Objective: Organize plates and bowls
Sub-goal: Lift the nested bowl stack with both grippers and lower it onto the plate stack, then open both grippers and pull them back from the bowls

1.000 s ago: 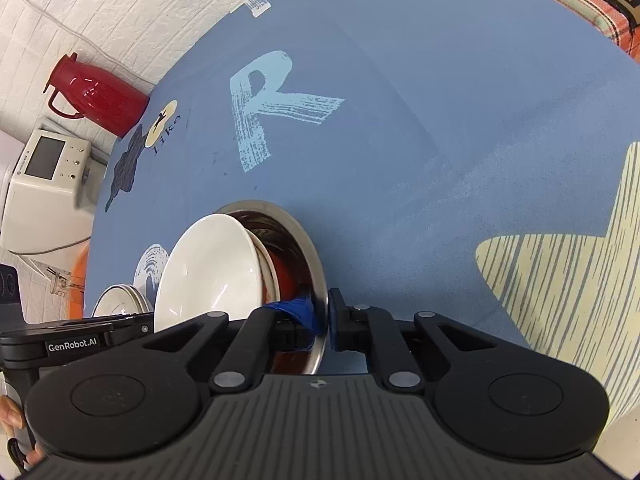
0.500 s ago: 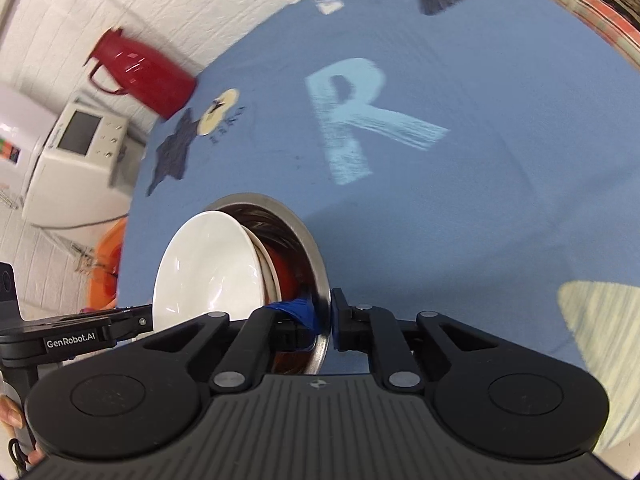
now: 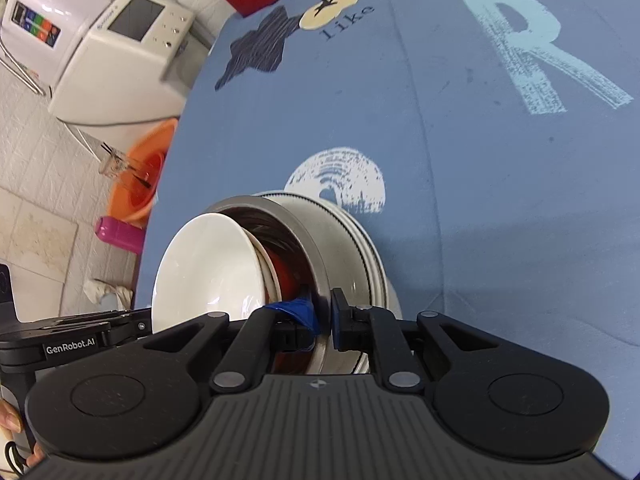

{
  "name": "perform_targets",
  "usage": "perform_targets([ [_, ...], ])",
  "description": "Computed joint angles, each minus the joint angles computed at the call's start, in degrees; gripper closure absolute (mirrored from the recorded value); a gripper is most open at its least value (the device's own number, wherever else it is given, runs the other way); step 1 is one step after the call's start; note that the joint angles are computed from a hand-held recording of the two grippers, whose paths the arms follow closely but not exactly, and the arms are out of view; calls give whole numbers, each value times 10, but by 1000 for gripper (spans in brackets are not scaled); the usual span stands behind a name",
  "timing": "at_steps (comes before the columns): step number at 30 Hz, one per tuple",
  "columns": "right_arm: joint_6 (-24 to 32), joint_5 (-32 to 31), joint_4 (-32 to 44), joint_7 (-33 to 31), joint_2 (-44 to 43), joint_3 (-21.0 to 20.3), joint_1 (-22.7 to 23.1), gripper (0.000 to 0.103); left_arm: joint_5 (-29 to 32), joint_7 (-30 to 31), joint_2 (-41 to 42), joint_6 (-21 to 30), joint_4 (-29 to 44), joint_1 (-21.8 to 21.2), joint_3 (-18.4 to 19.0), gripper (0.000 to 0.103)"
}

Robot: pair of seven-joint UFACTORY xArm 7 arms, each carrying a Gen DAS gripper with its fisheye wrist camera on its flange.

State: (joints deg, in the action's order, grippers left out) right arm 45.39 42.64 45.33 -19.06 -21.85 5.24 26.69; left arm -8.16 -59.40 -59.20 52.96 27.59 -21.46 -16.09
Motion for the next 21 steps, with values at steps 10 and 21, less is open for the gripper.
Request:
perform_targets([
  [10,-2,3,-5,0,9,-3,2,103,27,19,-17,8,-4,6,-3,88],
  [21,-93,77,-50,-146,-57,-48,-6,97,122,17,-38,53,60,73,-65,42],
])
